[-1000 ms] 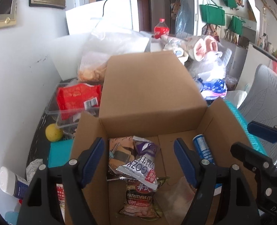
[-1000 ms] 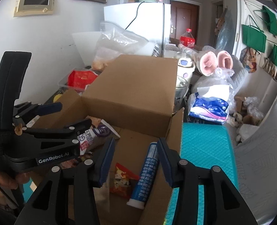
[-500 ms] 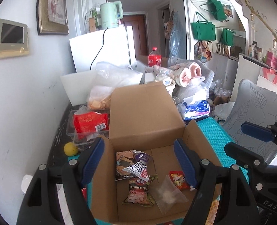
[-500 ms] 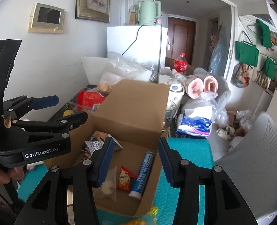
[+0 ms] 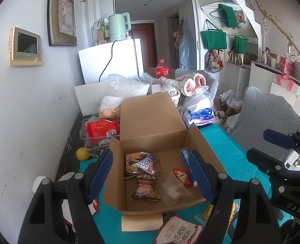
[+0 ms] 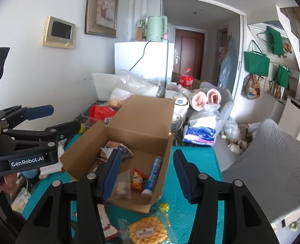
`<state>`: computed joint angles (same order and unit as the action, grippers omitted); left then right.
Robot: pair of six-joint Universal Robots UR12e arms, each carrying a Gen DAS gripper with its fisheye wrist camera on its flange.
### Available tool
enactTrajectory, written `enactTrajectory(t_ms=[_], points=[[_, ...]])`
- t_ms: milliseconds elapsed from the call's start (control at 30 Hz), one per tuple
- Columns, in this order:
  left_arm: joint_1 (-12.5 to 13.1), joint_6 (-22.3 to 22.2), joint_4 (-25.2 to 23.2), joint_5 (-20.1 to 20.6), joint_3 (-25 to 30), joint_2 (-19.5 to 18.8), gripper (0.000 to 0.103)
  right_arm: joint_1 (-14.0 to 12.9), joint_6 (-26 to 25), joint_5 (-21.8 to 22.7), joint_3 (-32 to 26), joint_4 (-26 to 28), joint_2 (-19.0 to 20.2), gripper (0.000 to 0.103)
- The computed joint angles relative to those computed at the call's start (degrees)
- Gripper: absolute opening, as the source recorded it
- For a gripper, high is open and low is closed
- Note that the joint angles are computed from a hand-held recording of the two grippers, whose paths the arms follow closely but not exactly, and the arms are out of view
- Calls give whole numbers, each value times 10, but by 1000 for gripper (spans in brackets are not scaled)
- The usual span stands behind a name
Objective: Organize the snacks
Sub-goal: 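Withdraw both tools from the box toward the snacks on the table, then grasp the white plum-soup bag with the right tool while the left approaches the small tan box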
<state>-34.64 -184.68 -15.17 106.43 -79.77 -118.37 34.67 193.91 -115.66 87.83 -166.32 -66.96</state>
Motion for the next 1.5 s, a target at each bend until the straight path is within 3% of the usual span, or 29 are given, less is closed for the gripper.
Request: enactTrajectory(t_ms=[467, 833, 1267, 1500], points=[[-7, 15, 24, -61, -89, 38, 77, 23, 109, -37, 74, 8, -32, 53], [-4, -1, 17, -97, -128, 47, 77, 31, 152, -23, 98, 34, -35, 53], [10, -32, -17, -117, -159, 50, 77, 29, 153, 53, 101, 51, -16, 58], [25, -58, -20, -114, -175, 54, 77, 27, 123, 96, 83, 54, 3, 69]])
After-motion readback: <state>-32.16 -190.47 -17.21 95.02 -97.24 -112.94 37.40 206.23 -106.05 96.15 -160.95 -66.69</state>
